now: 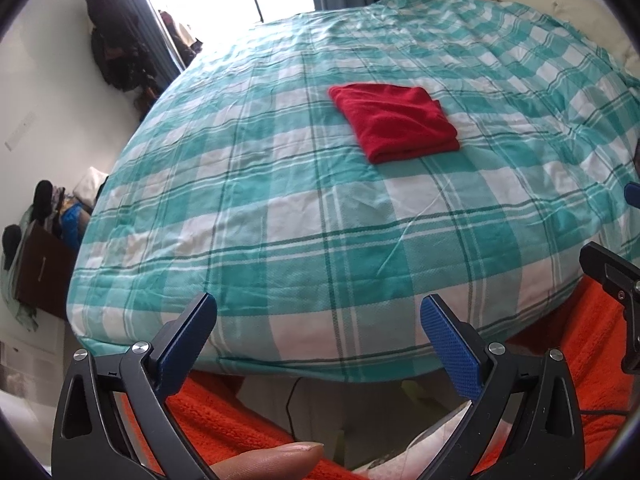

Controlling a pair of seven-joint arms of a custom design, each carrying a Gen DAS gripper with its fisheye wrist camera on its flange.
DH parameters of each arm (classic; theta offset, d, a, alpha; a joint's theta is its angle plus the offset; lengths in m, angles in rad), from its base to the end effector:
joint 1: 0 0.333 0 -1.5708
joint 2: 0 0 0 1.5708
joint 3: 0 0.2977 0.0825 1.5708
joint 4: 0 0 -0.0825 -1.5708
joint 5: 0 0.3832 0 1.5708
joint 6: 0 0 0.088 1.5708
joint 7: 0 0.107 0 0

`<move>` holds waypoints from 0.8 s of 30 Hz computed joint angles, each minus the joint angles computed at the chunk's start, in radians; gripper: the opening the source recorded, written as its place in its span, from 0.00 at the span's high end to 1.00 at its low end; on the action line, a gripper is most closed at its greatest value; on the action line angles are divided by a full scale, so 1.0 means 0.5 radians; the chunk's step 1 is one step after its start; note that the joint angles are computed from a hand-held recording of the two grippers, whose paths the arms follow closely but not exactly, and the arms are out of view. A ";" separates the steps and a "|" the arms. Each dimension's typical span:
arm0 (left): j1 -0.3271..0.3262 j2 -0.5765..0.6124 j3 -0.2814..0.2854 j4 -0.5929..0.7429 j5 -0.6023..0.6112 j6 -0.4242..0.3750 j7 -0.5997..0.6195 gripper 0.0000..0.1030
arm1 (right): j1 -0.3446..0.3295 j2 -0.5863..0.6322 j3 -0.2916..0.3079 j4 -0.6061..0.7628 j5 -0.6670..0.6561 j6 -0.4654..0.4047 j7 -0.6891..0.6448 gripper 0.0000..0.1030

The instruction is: Fold small clothes

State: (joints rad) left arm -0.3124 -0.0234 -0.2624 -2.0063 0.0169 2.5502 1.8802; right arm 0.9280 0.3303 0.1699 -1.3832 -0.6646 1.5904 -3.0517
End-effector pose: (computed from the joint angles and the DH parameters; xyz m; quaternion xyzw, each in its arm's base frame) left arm 0.4958 -0.3227 0.5112 -0.3173 0.9062 -0.2163 0.1772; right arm 0.3643 0.5342 0.5192 -0.4800 0.8228 -0.2795 0.1203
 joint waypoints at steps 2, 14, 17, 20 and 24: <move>0.000 0.002 0.001 0.003 -0.003 -0.003 0.004 0.01 | 0.000 -0.004 0.000 -0.004 0.004 -0.005 0.004 0.01; -0.006 0.006 -0.004 0.006 -0.004 0.009 -0.002 0.01 | 0.016 0.018 -0.013 0.050 -0.040 -0.033 -0.022 0.01; -0.007 0.006 -0.004 0.006 -0.007 0.008 0.000 0.01 | 0.014 0.011 -0.013 0.038 -0.035 -0.029 -0.013 0.01; -0.007 0.005 -0.004 0.009 -0.003 0.003 -0.003 0.01 | 0.012 0.005 -0.011 0.025 -0.028 -0.026 0.004 0.01; -0.009 0.005 -0.003 0.011 -0.028 -0.002 0.012 0.01 | 0.006 -0.002 -0.006 0.003 -0.021 -0.015 0.026 0.01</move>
